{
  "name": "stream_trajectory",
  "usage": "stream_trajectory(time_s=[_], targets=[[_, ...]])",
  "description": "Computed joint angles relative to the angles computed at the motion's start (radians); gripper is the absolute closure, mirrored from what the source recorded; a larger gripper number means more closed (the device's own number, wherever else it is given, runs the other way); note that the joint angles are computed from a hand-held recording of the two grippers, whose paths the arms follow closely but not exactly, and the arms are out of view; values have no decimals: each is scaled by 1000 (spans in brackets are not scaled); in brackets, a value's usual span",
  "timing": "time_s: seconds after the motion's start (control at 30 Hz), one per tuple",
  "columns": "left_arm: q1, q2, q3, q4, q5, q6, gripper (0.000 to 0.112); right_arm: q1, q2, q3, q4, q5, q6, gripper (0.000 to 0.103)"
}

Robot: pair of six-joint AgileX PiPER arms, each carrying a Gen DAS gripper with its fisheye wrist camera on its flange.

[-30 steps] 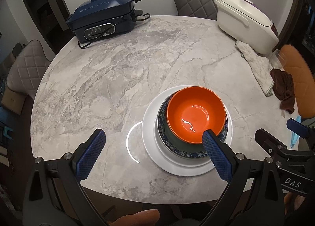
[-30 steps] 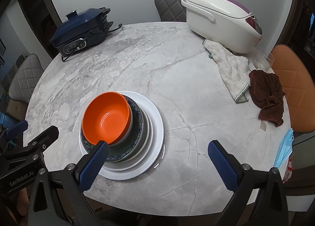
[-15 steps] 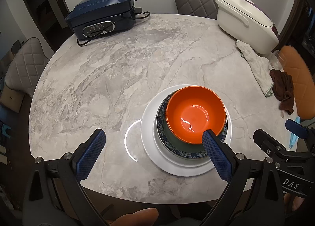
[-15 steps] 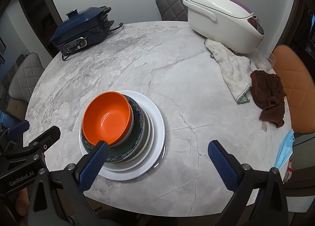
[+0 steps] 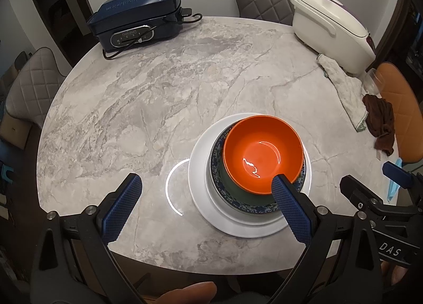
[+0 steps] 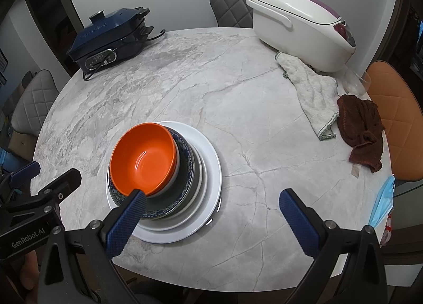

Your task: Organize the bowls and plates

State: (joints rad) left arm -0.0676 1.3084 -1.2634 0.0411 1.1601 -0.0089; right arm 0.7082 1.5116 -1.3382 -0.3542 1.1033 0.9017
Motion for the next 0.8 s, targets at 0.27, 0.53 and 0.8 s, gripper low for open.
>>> stream_trajectory(time_s=[0.27, 0.53, 0.8], targets=[[2, 3, -2, -2, 0, 2, 13, -2, 1, 3, 5, -4, -3, 0], [-3, 2, 4, 3, -2, -8, 13, 1, 0, 11, 4, -9, -1, 0], [-7, 1, 13, 8, -11, -17, 13, 1, 6, 7, 5, -9, -2, 0]])
